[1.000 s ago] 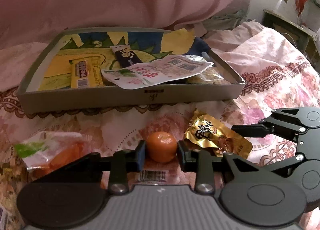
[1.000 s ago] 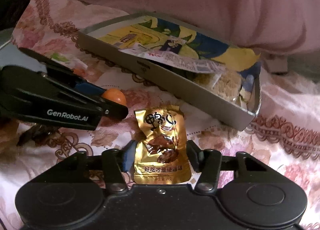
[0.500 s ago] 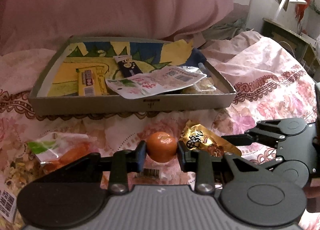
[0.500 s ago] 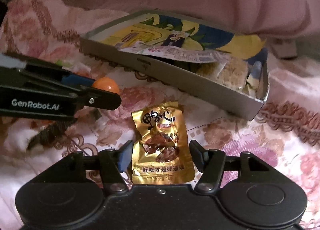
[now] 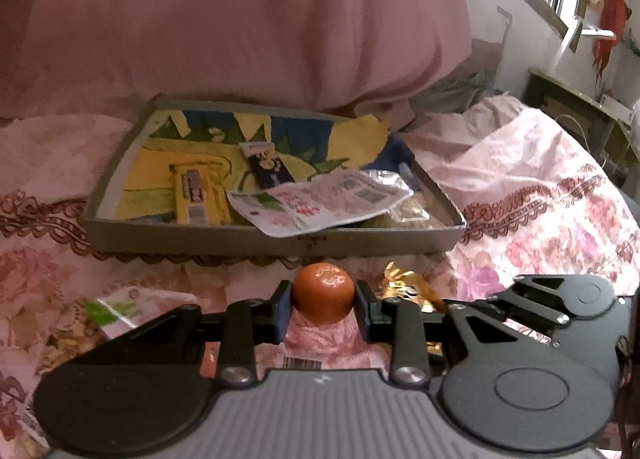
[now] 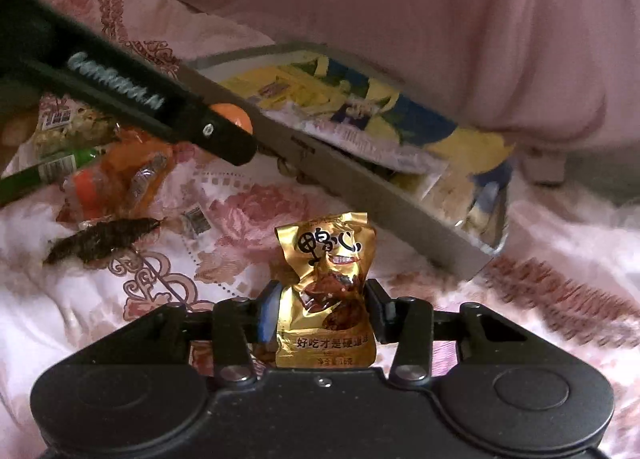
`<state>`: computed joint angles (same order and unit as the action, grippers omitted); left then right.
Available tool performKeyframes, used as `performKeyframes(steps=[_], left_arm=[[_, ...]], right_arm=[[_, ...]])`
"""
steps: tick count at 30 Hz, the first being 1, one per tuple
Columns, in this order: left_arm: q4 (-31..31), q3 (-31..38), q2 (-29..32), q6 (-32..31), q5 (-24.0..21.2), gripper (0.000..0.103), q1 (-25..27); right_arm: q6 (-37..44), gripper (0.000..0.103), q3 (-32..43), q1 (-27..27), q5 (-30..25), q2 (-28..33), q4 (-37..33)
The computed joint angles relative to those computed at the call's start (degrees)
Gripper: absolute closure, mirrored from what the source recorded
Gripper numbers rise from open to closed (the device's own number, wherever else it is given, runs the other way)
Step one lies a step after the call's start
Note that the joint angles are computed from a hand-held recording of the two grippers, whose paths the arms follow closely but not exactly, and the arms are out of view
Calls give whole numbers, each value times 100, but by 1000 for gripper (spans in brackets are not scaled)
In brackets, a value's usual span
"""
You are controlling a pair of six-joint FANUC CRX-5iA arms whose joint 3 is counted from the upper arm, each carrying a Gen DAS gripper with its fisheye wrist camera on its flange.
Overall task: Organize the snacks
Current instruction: 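Carry the tangerine and gold packet over the tray with both tools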
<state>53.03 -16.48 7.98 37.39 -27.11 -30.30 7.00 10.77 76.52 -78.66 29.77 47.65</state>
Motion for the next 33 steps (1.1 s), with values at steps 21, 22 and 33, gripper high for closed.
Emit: performKeyframes(steps=[21,22,33], left_arm=[[84,371,129,666,1446,67,181],[40,452,200,696,1491,67,195],[1013,952,1012,-41,1662,67,179]], right_arm=[[-626,56,-231,-342,-254,32,2379],[-704,56,-194,-437,-154,66,2431],[-1175,56,24,-1007,557,285,2209]])
